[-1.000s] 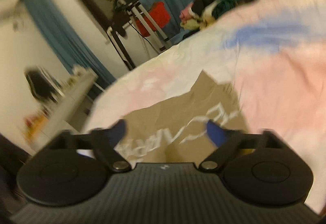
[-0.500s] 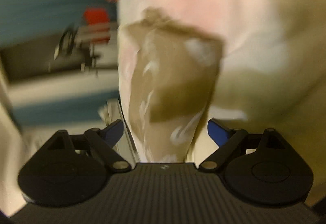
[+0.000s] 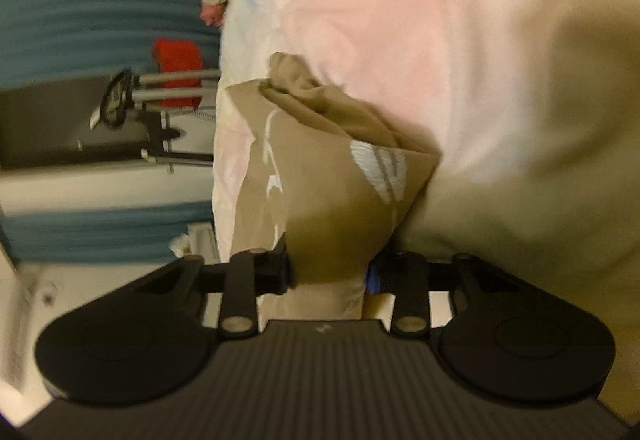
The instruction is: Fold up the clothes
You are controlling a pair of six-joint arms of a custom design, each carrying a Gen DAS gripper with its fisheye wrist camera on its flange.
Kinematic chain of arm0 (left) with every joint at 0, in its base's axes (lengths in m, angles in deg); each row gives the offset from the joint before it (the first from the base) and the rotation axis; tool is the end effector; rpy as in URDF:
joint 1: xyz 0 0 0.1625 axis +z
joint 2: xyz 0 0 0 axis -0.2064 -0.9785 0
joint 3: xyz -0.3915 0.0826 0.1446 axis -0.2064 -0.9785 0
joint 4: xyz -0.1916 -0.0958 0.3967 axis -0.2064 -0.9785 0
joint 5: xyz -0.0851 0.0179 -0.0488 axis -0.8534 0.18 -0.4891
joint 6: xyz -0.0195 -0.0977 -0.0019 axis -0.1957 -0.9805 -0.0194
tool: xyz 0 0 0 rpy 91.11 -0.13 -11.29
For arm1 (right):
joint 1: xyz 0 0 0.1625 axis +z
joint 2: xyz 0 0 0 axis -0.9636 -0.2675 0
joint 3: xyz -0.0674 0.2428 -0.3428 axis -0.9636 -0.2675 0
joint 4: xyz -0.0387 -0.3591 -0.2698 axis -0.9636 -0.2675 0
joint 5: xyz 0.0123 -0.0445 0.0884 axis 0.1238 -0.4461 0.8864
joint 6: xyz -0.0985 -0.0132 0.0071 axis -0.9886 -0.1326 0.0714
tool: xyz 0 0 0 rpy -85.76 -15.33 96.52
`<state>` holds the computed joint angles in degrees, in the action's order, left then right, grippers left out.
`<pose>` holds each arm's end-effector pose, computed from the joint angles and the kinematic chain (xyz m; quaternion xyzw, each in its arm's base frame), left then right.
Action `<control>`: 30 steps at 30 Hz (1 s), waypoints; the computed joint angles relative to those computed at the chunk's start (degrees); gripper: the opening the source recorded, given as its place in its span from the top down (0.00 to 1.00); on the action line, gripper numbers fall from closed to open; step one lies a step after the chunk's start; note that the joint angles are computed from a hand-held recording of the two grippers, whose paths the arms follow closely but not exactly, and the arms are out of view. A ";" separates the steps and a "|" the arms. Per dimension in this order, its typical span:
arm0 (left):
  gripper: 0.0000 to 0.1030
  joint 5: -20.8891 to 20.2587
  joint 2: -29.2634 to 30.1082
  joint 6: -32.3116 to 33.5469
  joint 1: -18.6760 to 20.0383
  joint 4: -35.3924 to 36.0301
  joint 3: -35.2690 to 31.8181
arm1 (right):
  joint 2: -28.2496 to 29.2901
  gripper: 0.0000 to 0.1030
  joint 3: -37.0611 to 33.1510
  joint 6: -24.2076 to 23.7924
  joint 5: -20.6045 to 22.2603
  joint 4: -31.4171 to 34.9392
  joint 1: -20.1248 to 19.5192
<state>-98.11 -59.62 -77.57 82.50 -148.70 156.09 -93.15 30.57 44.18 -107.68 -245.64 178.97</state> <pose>-0.0833 -0.5888 0.3178 -0.0391 -0.9761 0.1636 0.1377 0.2200 -0.4963 0.0652 0.4069 0.7196 -0.5429 0.1481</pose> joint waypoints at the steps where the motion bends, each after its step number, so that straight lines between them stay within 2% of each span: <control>1: 0.02 -1.15 0.63 0.05 0.32 0.42 -0.44 | -0.27 0.69 0.07 -0.96 -0.10 -0.02 0.25; 3: 0.02 -1.94 1.90 -0.01 0.59 0.55 -1.17 | -0.33 0.71 0.37 -1.84 0.53 -1.77 0.66; 5: 0.03 -0.88 2.67 -0.67 0.65 -1.23 -1.35 | -0.49 0.72 0.50 -3.51 0.31 -2.66 1.24; 8: 0.08 -1.45 3.72 -4.36 1.87 -4.93 -1.47 | -0.68 0.72 0.43 -5.06 0.18 -3.19 1.35; 10: 0.16 -1.38 4.03 -7.94 2.84 -7.74 -1.10 | -0.71 0.73 0.39 -5.45 0.19 -3.36 1.37; 13: 0.39 -1.46 4.31 -10.63 3.85 -10.37 -0.73 | -0.33 0.73 -0.16 -6.29 -0.11 -3.69 1.69; 15: 0.55 -1.61 4.53 -10.19 3.96 -11.25 -0.70 | -0.01 0.73 -0.60 -7.45 -0.38 -4.20 1.98; 18: 0.63 -1.62 4.79 -9.75 3.76 -12.86 -0.33 | 0.53 0.73 -1.85 -11.98 -2.02 -4.55 2.93; 21: 0.72 -1.66 4.07 -9.26 3.20 -13.28 0.15 | 0.54 0.74 -1.99 -12.68 -2.34 -4.83 3.07; 30: 0.77 -3.23 -0.71 -7.96 -0.14 -9.56 0.82 | -1.61 0.74 0.40 -13.01 -5.32 -8.42 6.75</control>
